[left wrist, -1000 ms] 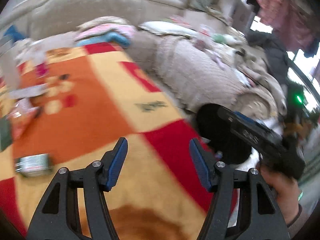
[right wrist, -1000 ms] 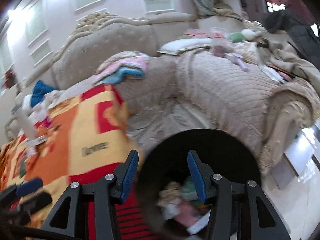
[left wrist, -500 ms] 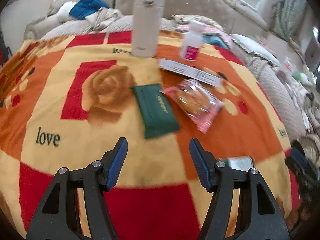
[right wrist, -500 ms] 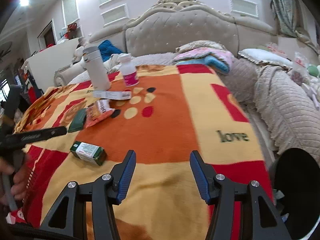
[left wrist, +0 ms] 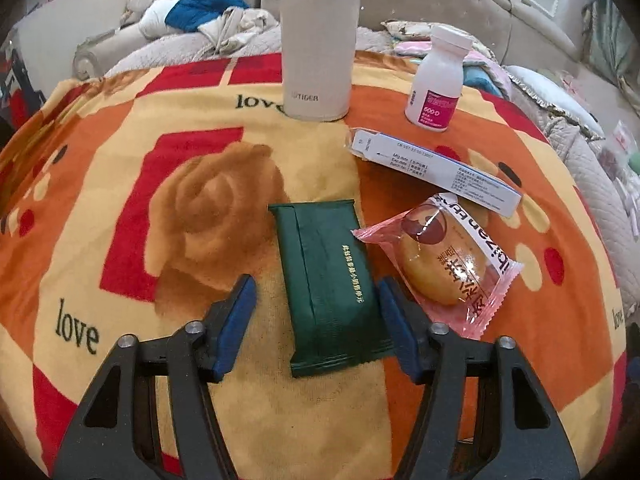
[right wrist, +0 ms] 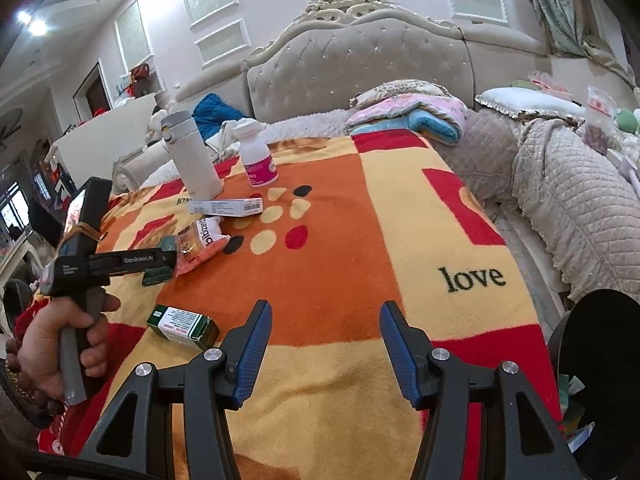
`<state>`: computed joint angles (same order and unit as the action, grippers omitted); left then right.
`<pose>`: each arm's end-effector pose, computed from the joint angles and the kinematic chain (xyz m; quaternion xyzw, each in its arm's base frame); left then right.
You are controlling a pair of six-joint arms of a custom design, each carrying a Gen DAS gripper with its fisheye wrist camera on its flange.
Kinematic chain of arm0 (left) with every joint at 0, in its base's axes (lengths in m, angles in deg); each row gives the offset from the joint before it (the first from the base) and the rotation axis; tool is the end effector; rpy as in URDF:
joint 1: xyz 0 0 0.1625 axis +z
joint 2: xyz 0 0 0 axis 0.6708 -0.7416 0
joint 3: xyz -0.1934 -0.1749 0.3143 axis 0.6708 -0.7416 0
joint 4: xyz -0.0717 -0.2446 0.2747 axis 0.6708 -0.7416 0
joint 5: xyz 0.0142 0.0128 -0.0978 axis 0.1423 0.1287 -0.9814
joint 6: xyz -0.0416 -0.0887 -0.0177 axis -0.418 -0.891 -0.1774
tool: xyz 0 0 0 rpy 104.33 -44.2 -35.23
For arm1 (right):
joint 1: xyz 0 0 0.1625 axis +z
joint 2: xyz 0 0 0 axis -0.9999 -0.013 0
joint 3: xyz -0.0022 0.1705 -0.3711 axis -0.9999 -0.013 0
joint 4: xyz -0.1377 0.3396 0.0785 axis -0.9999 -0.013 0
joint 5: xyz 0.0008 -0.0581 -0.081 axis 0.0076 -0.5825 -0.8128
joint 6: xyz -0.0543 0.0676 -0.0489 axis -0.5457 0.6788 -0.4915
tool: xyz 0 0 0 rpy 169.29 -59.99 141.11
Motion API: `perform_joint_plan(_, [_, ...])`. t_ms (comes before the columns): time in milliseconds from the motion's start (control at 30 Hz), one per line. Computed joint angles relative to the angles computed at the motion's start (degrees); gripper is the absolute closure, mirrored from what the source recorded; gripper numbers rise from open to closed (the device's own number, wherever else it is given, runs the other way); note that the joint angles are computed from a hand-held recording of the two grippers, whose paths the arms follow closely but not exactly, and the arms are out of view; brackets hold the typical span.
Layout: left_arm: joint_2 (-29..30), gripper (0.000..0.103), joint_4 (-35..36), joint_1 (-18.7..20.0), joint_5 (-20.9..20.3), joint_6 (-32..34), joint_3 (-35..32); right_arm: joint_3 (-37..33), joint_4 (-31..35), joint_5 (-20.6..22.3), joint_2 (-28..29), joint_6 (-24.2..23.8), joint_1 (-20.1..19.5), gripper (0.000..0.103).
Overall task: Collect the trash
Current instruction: 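Grasp the green wallet with the left tool while the right tool grasps the green-white medicine box, then lift the green wallet and green-white box off the blanket with both tools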
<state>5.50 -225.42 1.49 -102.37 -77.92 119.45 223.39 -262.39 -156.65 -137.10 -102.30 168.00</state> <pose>-0.2059 -0.4934 0.0572 0.0743 0.8828 -0.3053 0.3493 0.0435 -0.3833 0.2291 0.1869 -0.8828 0.3532 0.2470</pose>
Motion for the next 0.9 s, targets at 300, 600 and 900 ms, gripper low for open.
perform_joint_plan(300, [-8.89, 0.066, -4.22, -6.7, -5.72, -4.9, 16.13, -0.12, 9.07, 3.7, 0.76, -8.39, 3.1, 0.044])
perform_joint_plan(600, [-13.48, 0.066, -4.16, -9.57, -7.69, -9.54, 22.57, -6.82, 17.19, -1.57, 9.29, -13.25, 7.94, 0.044])
perform_joint_plan(900, [-13.03, 0.064, -3.17, -9.86, -6.82, -9.76, 22.43, -11.16, 22.3, -6.46, 12.66, -15.32, 9.84, 0.063])
